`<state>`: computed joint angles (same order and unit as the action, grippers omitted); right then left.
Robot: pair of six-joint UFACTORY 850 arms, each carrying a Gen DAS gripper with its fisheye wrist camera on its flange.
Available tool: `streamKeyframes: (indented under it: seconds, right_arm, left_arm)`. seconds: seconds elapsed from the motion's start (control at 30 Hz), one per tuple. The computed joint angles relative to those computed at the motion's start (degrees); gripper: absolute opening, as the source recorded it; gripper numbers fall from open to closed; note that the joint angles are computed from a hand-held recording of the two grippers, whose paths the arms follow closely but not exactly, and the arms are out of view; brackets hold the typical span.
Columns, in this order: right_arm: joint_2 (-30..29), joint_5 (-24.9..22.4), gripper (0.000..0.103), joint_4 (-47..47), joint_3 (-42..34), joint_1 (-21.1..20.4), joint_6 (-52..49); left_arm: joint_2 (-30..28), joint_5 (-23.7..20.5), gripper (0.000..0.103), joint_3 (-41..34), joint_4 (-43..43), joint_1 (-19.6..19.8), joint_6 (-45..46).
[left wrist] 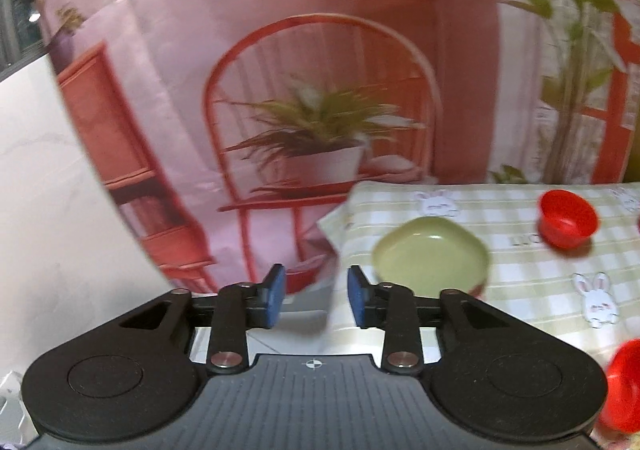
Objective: Organize plates and bowls
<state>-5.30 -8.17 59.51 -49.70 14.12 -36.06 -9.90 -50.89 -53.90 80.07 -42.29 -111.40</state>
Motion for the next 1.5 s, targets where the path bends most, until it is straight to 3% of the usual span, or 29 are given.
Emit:
streamKeyframes:
  seconds: [0.27,0.43,0.53,0.73,1.0,1.3,1.33,1.4,1.47,1.5]
  right_arm:
    - [-13.12,-0.67,0.019,-14.46,-15.04,4.40,14.67]
    - [-21.81,-2.85,0.019,-32.82,-24.59,4.83,32.84]
    - [-25.99,-5.53,0.019,-38.89,-29.36,4.71,37.66]
    - [-32.30,-9.06,0.019,-38.32,-35.58,2.81,41.80]
    - [-36.94,-12.14,0.020,-40.29,-39.18,2.03,43.08]
    - [-39.26,-12.61,0.020,-34.89,-40.47,2.44,38.82]
    - [-39.37,-12.61,0.020,-34.59,-40.46,2.47,38.73]
    - [-39.45,-12.71,0.020,-34.38,-40.35,2.58,38.74]
    - [-39.10,-11.87,0.019,-34.16,-39.57,2.72,39.38]
    - [-38.86,-11.52,0.016,-33.70,-39.12,2.76,39.27]
  left_arm:
    - [1.03,3.39,0.041,3.03,5.21,4.82,-5.77]
    - [-2.56,8.45,0.042,2.37,12.54,7.83,-15.35]
    - [-6.04,13.24,0.050,0.83,18.61,10.43,-22.99]
    - [-13.14,19.70,0.052,-3.98,27.98,13.82,-30.80]
    - [-19.74,25.91,0.052,-9.32,31.45,15.96,-34.34]
    - [-22.69,28.37,0.051,-11.97,29.86,16.35,-32.90]
    - [-22.86,28.48,0.051,-12.17,29.49,16.38,-32.55]
    - [-23.13,28.77,0.031,-12.28,29.41,16.37,-32.85]
    - [-23.29,28.65,0.017,-12.31,28.28,16.18,-31.90]
    - [-23.33,27.94,0.016,-12.29,27.31,15.93,-30.92]
